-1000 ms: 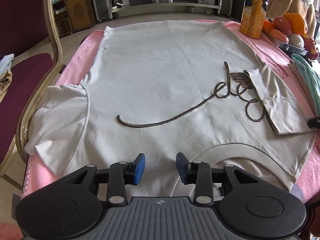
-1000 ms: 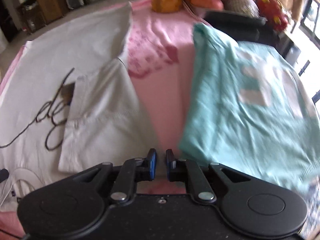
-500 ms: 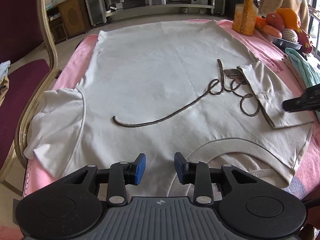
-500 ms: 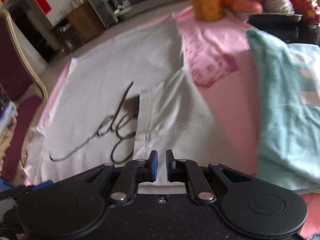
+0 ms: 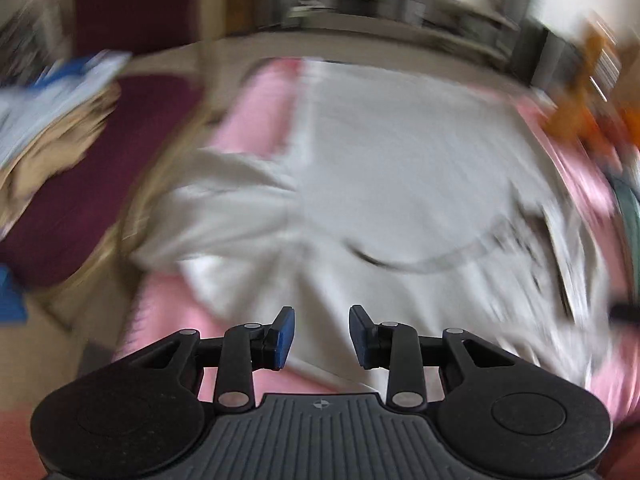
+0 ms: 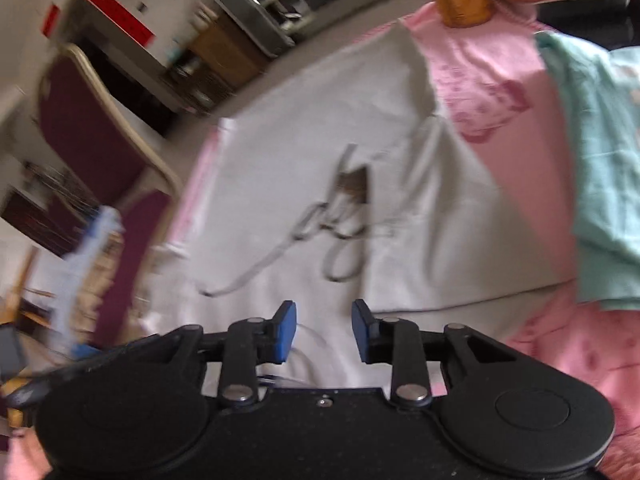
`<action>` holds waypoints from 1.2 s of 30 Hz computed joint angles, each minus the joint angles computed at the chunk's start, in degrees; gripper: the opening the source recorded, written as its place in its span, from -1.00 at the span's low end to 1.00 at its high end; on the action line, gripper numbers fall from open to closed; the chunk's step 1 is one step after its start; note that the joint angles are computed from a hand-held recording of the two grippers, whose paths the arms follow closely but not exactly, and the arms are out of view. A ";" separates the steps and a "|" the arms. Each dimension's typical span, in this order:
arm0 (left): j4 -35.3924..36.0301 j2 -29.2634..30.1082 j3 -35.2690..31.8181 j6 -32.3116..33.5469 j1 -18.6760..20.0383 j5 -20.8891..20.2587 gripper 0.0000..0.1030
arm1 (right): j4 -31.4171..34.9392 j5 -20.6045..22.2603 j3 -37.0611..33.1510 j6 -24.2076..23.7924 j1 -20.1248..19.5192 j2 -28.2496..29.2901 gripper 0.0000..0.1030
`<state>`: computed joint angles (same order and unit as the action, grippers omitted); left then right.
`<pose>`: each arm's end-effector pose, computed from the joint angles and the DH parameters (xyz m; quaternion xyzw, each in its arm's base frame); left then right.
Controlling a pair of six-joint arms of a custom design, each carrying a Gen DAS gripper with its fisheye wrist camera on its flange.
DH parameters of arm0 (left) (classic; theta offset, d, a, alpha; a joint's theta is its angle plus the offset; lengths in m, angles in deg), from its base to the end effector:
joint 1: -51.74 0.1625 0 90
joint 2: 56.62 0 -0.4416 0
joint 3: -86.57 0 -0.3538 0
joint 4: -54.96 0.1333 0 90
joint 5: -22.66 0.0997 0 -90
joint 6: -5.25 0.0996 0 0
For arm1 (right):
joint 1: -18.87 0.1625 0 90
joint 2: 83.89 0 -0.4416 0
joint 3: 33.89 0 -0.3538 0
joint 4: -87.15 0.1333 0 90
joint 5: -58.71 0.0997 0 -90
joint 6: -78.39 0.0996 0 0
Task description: Fold clothes
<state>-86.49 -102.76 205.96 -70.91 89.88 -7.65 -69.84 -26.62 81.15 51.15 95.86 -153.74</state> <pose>-0.2436 -0.4701 0.0584 -0.0873 0.8525 -0.3674 0.3616 0.0183 -0.5491 0.2709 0.1292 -0.9726 0.1912 0.0274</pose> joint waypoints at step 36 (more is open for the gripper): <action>-8.47 -10.34 6.27 -27.28 12.92 2.36 -1.00 | -1.64 12.19 -2.64 11.33 -2.37 3.34 -0.20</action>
